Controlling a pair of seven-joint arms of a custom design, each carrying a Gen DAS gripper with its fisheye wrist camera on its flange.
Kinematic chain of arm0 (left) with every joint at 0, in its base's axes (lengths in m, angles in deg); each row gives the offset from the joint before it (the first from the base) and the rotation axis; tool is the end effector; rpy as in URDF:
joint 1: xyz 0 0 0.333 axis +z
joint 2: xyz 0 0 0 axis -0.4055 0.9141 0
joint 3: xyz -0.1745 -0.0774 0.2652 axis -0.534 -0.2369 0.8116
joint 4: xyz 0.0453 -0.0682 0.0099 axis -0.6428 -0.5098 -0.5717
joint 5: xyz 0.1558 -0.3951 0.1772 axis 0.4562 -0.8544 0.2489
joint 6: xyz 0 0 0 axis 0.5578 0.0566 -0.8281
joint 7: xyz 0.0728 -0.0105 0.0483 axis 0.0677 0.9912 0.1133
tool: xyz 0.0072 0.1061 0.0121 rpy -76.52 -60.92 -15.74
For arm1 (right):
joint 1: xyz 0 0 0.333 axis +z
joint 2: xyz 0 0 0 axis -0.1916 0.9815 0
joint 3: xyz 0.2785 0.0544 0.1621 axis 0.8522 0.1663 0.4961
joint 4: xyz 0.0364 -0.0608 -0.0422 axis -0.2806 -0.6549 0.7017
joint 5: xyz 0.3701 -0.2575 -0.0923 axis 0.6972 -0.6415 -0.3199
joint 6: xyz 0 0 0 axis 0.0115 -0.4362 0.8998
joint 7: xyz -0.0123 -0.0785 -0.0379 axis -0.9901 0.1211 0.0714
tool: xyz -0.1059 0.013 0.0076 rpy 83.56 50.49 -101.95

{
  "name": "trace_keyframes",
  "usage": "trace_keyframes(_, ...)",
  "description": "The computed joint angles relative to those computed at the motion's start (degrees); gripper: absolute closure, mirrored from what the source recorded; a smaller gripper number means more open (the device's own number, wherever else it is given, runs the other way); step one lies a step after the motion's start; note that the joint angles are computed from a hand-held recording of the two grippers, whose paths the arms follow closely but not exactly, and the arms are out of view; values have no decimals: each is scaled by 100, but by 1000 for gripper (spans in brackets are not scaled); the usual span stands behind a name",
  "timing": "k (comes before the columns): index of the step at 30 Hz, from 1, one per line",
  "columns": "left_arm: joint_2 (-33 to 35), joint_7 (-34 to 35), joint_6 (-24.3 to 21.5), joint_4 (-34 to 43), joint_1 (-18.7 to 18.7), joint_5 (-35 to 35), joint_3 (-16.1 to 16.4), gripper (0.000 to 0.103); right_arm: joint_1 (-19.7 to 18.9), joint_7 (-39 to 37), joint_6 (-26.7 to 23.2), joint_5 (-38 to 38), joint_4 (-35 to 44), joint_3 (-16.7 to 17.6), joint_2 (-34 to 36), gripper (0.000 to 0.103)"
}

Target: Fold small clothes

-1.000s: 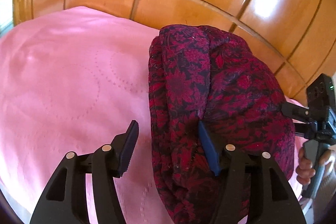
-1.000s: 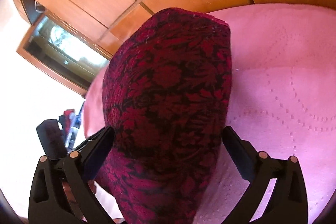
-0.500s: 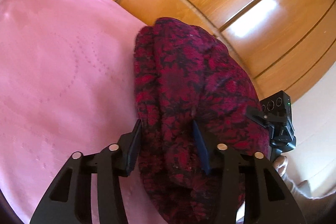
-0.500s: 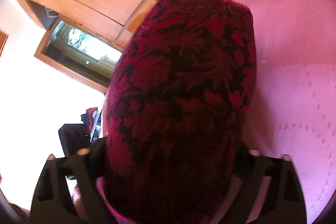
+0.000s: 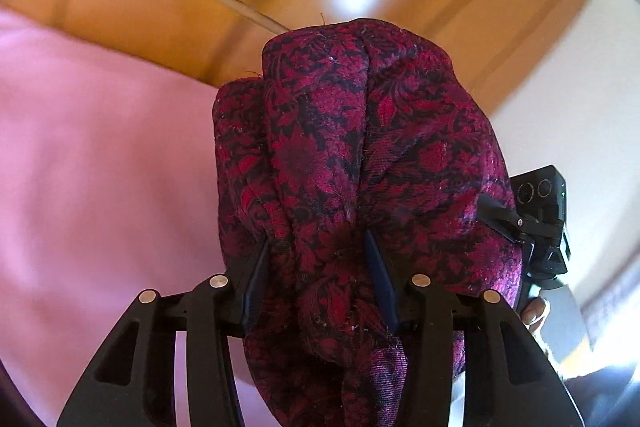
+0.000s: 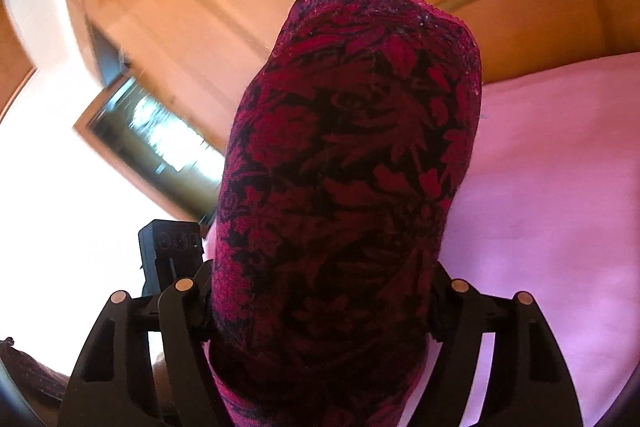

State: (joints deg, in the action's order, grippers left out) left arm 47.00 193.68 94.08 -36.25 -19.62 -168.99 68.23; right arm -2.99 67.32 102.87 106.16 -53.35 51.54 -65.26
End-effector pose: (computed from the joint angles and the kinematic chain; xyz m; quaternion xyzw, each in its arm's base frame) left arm 0.6527 -0.0822 0.3379 0.4869 -0.6986 0.5194 0.0716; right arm 0.6074 0.0599 0.4498 -0.5701 0.6323 0.0779 0.5188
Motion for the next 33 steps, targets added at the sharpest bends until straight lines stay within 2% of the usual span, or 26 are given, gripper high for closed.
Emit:
trace_keyframes(3, 276, -290, 220, 457, -360, 445, -245, 58, -170, 102, 460, 34, -559, -179, -537, 30)
trace_keyframes(6, 707, -783, 627, 1018, -776, 1215, -495, 59, -322, 295, 917, -24, -1047, -376, -896, 31)
trace_keyframes(8, 997, -1257, 1184, 1297, -1150, 2070, -595, 60, -416, 622, 1165, -185, -1322, -483, -989, 30)
trace_keyframes(10, 1265, -2016, 1645, 1456, -1581, 3162, -515, 60, -528, 1225, 1522, -782, -1644, -467, -1005, 30)
trace_keyframes(11, 1325, -2193, 1856, 1435, -1680, 3411, -520, 60, -530, 1426, 1581, -961, -1750, -490, -989, 27)
trace_keyframes(13, 1286, -2063, 2210, 1252, -1579, 3298, -765, 60, -405, 1227, 1776, -538, -2011, -608, -1043, 20)
trace_keyframes(15, 1153, -2034, 2562, 1029, -1475, 3290, -929, 60, -328, 1157, 2058, -400, -2215, -567, -1232, 12)
trace_keyframes(17, 1081, -2041, 2920, 835, -1374, 3258, -1099, 60, -410, 1770, 2268, -1216, -2309, -436, -1335, 8)
trace_keyframes(18, 1082, -2103, 2999, 810, -1319, 3301, -1148, 60, -568, 2393, 2450, -2014, -2380, -216, -1447, 8)
trace_keyframes(19, 1093, -2211, 3102, 793, -1302, 3389, -1179, 60, -759, 2941, 2683, -2645, -2428, 59, -1526, 12)
trace_keyframes(20, 1046, -2285, 3192, 709, -1264, 3438, -1236, 60, -1088, 3599, 2977, -3419, -2521, 473, -1683, 19)
trace_keyframes(21, 963, -2363, 3274, 587, -1219, 3473, -1300, 60, -1252, 3922, 3095, -3791, -2556, 686, -1760, 23)
trace_keyframes(23, 1042, -2442, 3317, 722, -1137, 3652, -1352, 60, -1586, 4408, 3236, -4536, -2525, 1138, -1940, 38)
trace_keyframes(25, 965, -2529, 3562, 557, -1077, 3698, -1465, 60, -1679, 4475, 3077, -4940, -2227, 1177, -1793, 46)
trace_keyframes(26, 860, -2386, 3675, 397, -1002, 3538, -1551, 60, -1604, 4494, 2966, -5064, -2035, 1142, -1649, 50)
trace_keyframes(28, 945, -2585, 3869, 388, -926, 3700, -1607, 60, -1786, 4854, 2697, -5726, -1708, 1382, -1340, 50)
trace_keyframes(29, 935, -2738, 3906, 352, -922, 3800, -1574, 60, -2053, 5312, 2442, -6346, -1495, 1656, -1109, 50)
trace_keyframes(30, 951, -2976, 3970, 344, -992, 3981, -1483, 60, -2192, 5452, 2353, -6565, -1258, 1730, -833, 50)
trace_keyframes(31, 969, -3137, 4000, 343, -1002, 4141, -1450, 60, -2131, 5592, 2357, -6698, -1158, 1686, -641, 50)
trace_keyframes(32, 1011, -3347, 3983, 385, -1049, 4357, -1362, 60, -2185, 5940, 2389, -7136, -1096, 1747, -481, 50)
trace_keyframes(33, 1055, -3595, 3927, 448, -1126, 4591, -1251, 60, -2438, 6508, 2436, -7976, -982, 1993, -196, 50)
